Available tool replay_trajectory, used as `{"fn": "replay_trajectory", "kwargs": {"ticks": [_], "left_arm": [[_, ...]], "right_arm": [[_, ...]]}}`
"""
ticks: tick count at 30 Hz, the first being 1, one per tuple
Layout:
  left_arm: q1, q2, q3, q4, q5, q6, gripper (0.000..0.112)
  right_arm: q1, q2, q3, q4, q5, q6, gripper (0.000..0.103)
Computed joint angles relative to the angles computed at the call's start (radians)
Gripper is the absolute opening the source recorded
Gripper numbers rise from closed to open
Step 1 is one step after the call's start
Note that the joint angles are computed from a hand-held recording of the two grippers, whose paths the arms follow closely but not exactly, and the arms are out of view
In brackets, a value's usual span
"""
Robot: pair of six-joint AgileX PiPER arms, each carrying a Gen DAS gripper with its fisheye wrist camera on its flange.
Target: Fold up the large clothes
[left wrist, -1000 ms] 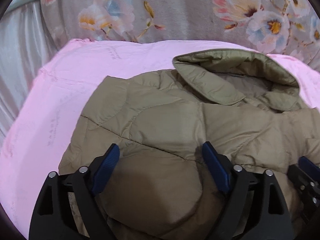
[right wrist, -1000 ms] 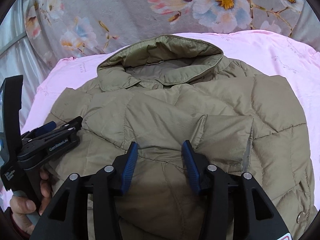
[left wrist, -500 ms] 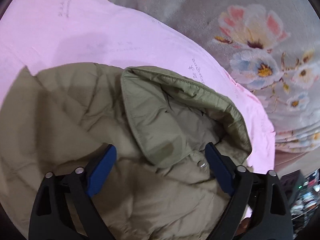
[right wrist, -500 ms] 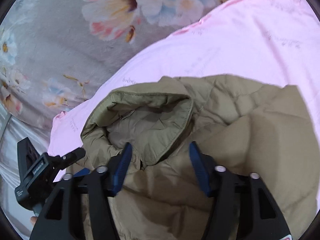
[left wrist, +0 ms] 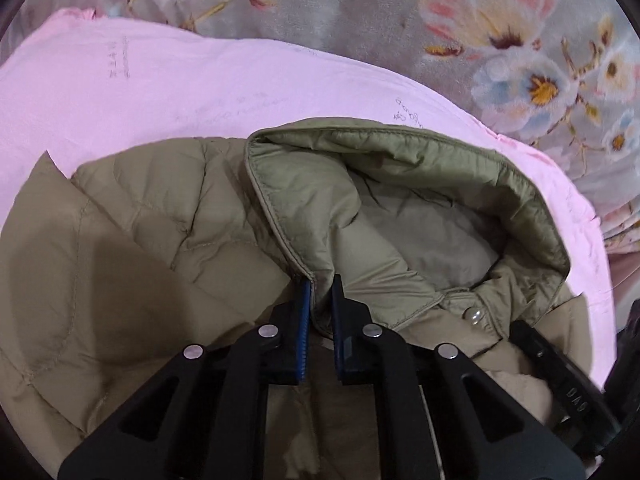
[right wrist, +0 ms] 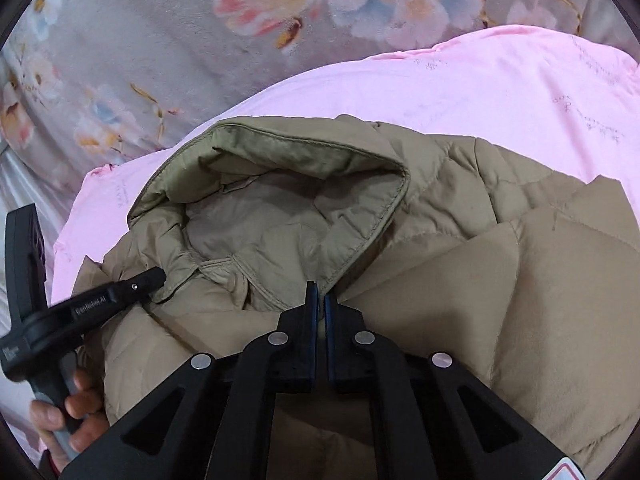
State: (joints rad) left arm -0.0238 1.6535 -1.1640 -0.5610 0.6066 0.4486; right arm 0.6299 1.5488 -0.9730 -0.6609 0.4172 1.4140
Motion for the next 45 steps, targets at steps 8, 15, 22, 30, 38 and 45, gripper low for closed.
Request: {"fn": "replay_trajectory", "kwargs": {"ticks": [8,15,22,30,38,45], "left_arm": [[-0.079,-0.015,0.046,0.184,-0.124,-0.13,0.01],[0.008,-0.056,0.078,-0.056,-0.068,0.069,0.02],[0.061,-0.108,-0.142,0.087,0.085,-0.059,0.047],[0.029,0.303,-0.66,0.137,0.372,-0.371,0.047],[-0.008,0.189,-0.34,0.19,0.174,-0.192,0.035],[-0.045,0.088,-0.08,0.204,-0.092,-0.102,0.034]], "right_arm": [[-0.019,0.017,0.014,0.013,-0.029,-0.022,0.0],[-0.047,-0.065,0.12,-0.01,-0.139,0.089,0.01],[0.032,-0.187,0.001,-0.11,0.086,0.102,0.017],[-0.112,0.091,-0.292,0.068,0.061,-0.104,0.017],[-0.029,0.162,-0.232,0.019,0.127,-0.197,0.014],[-0.005,0.161,-0.142,-0.133,0.092,-0.029,0.012]]}}
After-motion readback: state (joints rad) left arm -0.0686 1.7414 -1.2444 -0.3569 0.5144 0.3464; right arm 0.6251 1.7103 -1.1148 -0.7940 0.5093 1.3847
